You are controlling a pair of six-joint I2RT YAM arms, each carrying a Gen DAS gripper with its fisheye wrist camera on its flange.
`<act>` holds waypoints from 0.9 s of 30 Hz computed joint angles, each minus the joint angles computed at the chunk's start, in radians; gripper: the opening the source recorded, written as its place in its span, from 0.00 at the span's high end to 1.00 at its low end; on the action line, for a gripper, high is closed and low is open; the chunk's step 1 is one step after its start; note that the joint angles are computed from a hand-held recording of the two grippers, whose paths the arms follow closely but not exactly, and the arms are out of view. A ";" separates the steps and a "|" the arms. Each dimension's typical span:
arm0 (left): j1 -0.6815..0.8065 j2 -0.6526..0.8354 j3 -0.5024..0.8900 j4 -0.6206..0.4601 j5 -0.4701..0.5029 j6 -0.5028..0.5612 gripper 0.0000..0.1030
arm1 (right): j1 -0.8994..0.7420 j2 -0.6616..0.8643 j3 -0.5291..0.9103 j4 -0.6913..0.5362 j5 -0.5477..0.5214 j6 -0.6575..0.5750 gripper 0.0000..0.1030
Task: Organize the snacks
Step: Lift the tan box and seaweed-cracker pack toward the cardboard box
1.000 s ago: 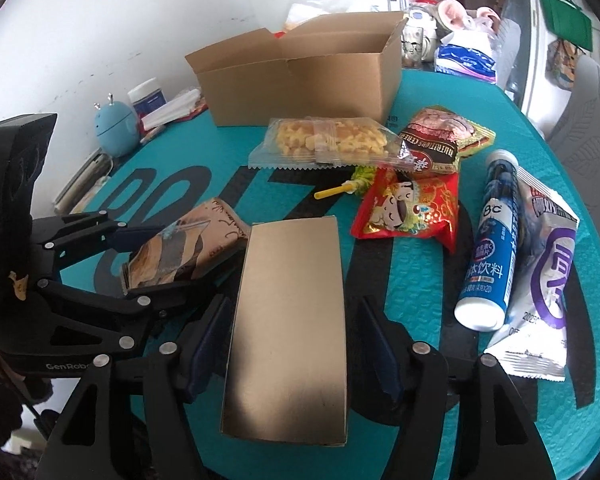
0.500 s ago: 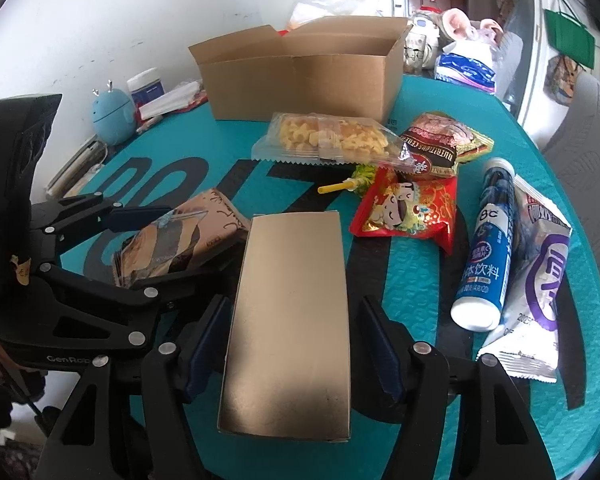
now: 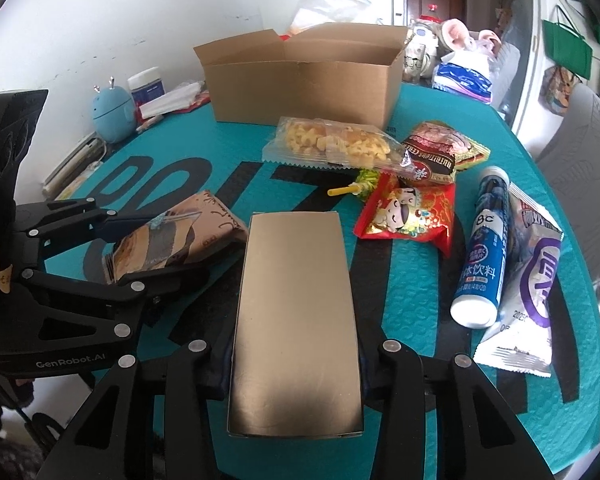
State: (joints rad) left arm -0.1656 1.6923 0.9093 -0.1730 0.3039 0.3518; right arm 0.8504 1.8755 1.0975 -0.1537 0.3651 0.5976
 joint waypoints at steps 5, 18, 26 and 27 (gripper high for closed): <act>0.038 -0.038 0.008 -0.051 0.042 -0.035 0.49 | 0.018 -0.026 0.005 0.006 0.005 0.001 0.58; 0.109 -0.152 0.060 -0.091 0.089 -0.051 0.49 | 0.056 -0.051 0.119 -0.031 0.044 -0.062 0.58; 0.124 -0.172 0.150 -0.089 0.080 -0.065 0.49 | 0.032 -0.050 0.229 -0.053 0.074 -0.181 0.58; 0.126 -0.169 0.168 -0.089 0.083 -0.070 0.49 | 0.024 -0.050 0.245 -0.053 0.071 -0.201 0.58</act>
